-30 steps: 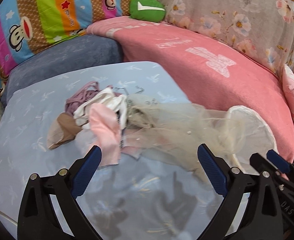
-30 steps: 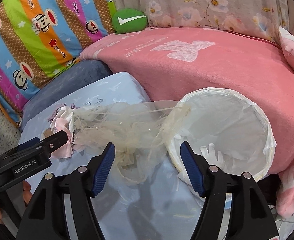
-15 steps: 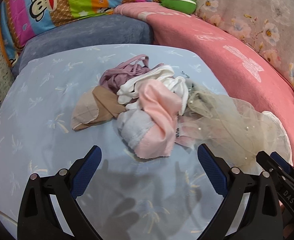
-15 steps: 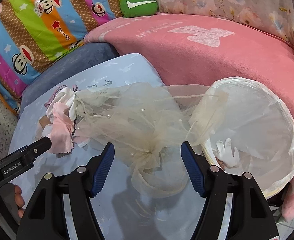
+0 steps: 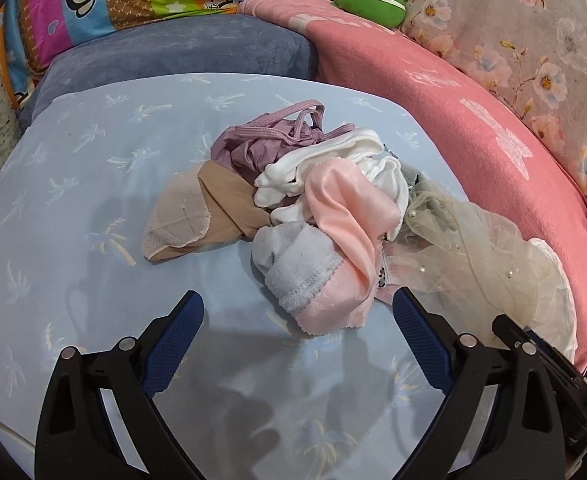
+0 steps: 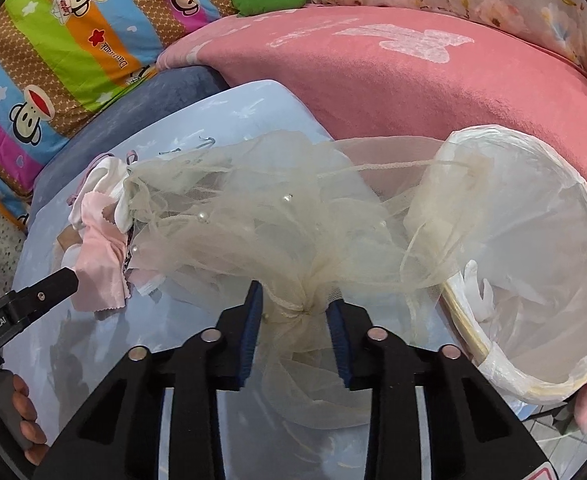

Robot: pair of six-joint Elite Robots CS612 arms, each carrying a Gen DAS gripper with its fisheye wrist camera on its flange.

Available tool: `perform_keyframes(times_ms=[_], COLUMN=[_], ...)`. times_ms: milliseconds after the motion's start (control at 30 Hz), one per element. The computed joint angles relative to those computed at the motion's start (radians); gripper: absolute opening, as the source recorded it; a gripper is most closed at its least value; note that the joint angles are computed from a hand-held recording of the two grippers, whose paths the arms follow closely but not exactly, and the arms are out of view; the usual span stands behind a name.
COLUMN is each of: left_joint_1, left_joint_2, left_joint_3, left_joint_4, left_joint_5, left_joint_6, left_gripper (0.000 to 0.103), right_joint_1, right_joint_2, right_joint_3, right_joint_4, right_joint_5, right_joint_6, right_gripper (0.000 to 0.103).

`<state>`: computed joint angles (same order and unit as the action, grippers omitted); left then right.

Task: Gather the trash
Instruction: 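Grasp the grey sock with the left gripper while right holds the veil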

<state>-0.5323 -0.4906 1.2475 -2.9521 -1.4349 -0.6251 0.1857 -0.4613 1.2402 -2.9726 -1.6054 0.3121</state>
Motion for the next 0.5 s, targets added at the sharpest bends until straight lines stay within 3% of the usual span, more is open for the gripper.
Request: perform_keyframes(times_ms=[100, 300, 500], left_joint_1=[0.003, 0.002, -0.001], left_joint_2=[0.008, 0.007, -0.014], left_joint_3=[-0.019, -0.022, 0.014], left_joint_4=[0.018, 0.038, -0.008], left_joint_5=[-0.032, -0.043, -0.052], left_joint_6=[0.008, 0.014, 0.013], left_gripper=[0.068, 0.031, 0.021], right_joint_1=[0.001, 0.004, 0.010], right_joint_2=[-0.004, -0.021, -0.045], right_joint_3=[0.006, 0.029, 0.056], right_joint_4=[-0.010, -0.046, -0.088], right_joint_5=[0.021, 0.051, 0.072], right_joint_6=[-0.005, -0.016, -0.029], right_gripper=[0.011, 0.009, 0.009])
